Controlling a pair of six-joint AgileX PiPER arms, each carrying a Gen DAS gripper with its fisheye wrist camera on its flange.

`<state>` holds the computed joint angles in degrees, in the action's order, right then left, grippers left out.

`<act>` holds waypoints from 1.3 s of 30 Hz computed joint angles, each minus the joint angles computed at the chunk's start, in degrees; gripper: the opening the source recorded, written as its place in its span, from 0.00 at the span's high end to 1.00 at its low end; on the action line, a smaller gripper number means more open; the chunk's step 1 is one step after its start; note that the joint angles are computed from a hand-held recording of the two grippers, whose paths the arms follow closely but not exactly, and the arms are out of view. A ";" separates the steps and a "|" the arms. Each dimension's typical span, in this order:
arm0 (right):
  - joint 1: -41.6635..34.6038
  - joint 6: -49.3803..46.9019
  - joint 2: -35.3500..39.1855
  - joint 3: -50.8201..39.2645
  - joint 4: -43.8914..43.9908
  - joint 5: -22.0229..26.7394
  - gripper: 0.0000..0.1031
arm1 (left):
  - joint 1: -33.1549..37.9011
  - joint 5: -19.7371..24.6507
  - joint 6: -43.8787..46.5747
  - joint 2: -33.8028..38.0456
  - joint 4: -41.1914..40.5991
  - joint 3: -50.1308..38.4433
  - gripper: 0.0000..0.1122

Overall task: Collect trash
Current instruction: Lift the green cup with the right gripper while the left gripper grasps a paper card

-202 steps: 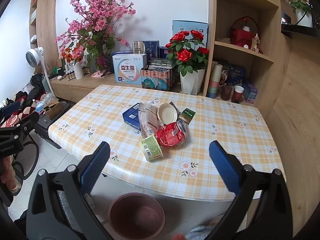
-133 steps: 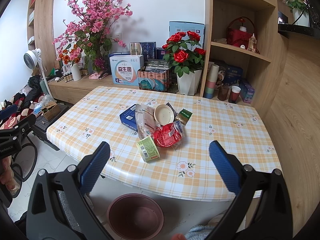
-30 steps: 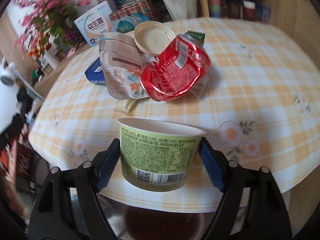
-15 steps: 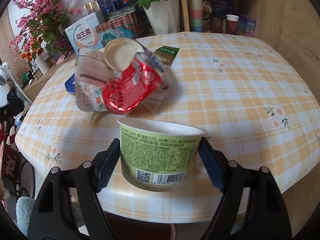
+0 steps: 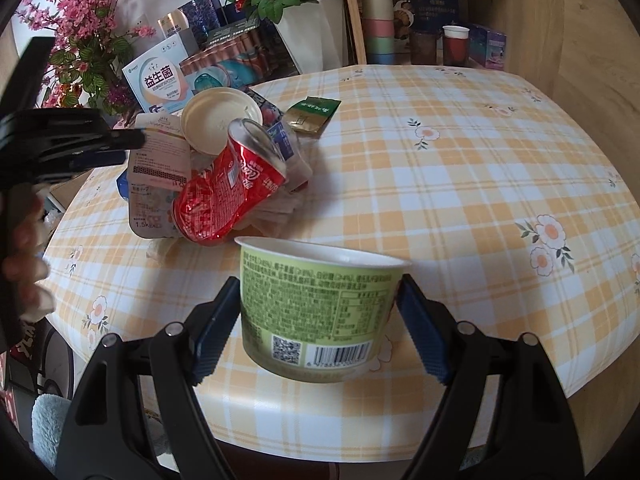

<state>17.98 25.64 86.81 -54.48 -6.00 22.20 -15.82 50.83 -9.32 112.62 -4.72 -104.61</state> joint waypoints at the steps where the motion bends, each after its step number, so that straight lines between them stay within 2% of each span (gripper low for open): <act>1: 0.04 -0.13 0.23 -0.34 -0.02 0.30 0.24 | -0.15 0.34 -0.29 1.03 0.56 -1.00 0.67; 5: -0.02 -2.87 0.85 -1.66 1.98 1.66 0.24 | 1.08 0.39 1.53 2.89 -2.66 -2.43 0.87; 7: -0.26 -3.81 0.95 -1.74 2.97 1.59 0.24 | 0.56 0.44 0.53 2.72 -1.01 -2.82 0.89; 10: -0.52 -4.32 1.14 -1.88 3.81 1.56 0.24 | 0.63 -1.25 1.64 1.38 -1.23 -1.59 0.90; 24: 0.37 -0.23 -0.73 -2.64 0.36 3.28 0.24 | 1.80 -3.31 2.05 -5.09 0.48 2.30 0.90; 26: 0.58 0.39 -1.25 -2.74 -0.16 3.59 0.24 | 2.01 -3.49 2.55 -6.15 0.15 3.19 0.96; 39: 2.86 4.46 -3.48 -4.16 -4.65 6.53 0.24 | 3.48 -4.00 4.31 -11.49 -1.32 7.79 0.96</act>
<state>20.84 30.09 83.33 -58.64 -10.65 28.73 -12.34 46.83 -5.00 101.13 -6.05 -96.83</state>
